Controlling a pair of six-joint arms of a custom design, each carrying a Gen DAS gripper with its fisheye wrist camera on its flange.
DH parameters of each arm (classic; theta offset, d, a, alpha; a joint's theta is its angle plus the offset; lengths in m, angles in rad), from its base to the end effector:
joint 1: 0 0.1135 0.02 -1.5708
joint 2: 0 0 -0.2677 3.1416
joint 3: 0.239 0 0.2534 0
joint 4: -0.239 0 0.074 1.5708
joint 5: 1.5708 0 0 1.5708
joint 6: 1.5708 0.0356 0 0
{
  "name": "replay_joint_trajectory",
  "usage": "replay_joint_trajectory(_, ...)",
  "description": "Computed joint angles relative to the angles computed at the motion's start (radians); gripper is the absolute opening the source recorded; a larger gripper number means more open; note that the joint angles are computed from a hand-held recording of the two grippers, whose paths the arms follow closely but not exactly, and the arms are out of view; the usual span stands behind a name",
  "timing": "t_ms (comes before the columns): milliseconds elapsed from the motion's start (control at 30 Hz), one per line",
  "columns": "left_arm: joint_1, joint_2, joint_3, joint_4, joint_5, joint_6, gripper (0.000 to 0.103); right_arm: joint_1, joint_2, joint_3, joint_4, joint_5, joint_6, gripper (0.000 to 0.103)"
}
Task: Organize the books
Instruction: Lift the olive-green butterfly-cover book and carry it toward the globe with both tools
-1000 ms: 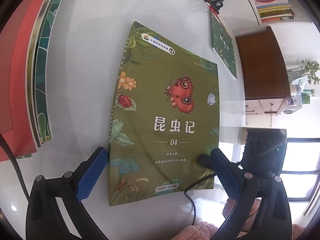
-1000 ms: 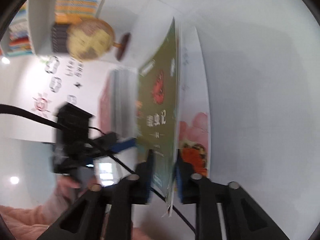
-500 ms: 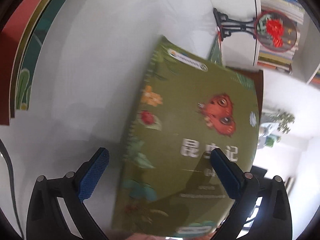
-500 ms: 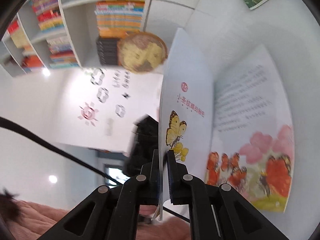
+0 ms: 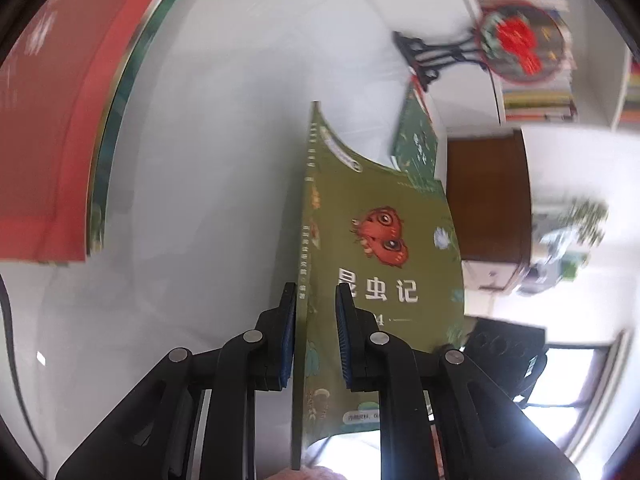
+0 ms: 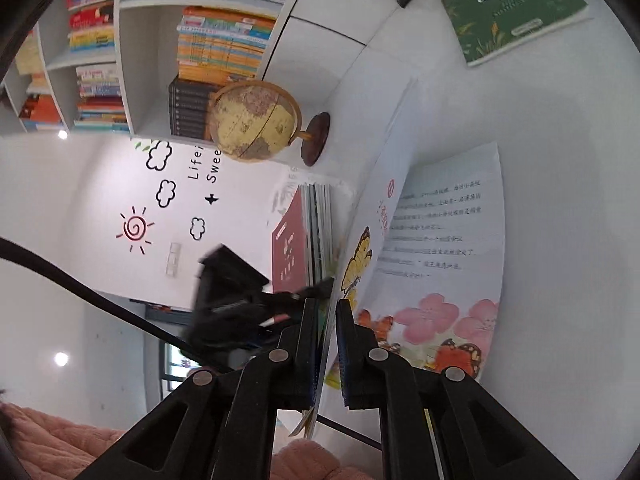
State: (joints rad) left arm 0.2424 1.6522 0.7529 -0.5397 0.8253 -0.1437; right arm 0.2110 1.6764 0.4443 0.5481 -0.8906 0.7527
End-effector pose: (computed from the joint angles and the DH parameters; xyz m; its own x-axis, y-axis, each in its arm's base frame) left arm 0.2536 0.0358 0.1276 -0.9425 -0.3331 -0.0258 -0.2062 0.6406 -0.7397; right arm 0.2497 0.0818 0.1065 -0.9438 0.2376 -0.2298 -0.1038 0.4472 0.8884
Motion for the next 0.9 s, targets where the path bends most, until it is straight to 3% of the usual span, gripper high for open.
replay_joint_trajectory(133, -0.045, -0.108, 0.031, -0.020, -0.048, -0.011, 0.014, 0.004, -0.065, 0.008, -0.085, 0.027, -0.056, 0.009)
replay_joint_trajectory(233, -0.049, -0.166, 0.059, -0.062, -0.069, 0.041, 0.014, -0.020, -0.122, -0.009, -0.075, 0.006, -0.048, 0.009)
replay_joint_trajectory(467, -0.022, -0.283, 0.113, -0.125, -0.155, 0.114, 0.014, 0.066, -0.177, 0.166, -0.238, 0.067, -0.114, 0.010)
replay_joint_trajectory(567, 0.026, -0.310, 0.138, -0.162, -0.170, 0.170, 0.014, 0.124, -0.145, 0.281, -0.334, 0.102, -0.178, 0.010)
replay_joint_trajectory(900, 0.323, -0.320, 0.215, -0.234, -0.204, 0.385, 0.016, 0.312, 0.096, 0.629, -0.408, 0.132, -0.238, 0.010)
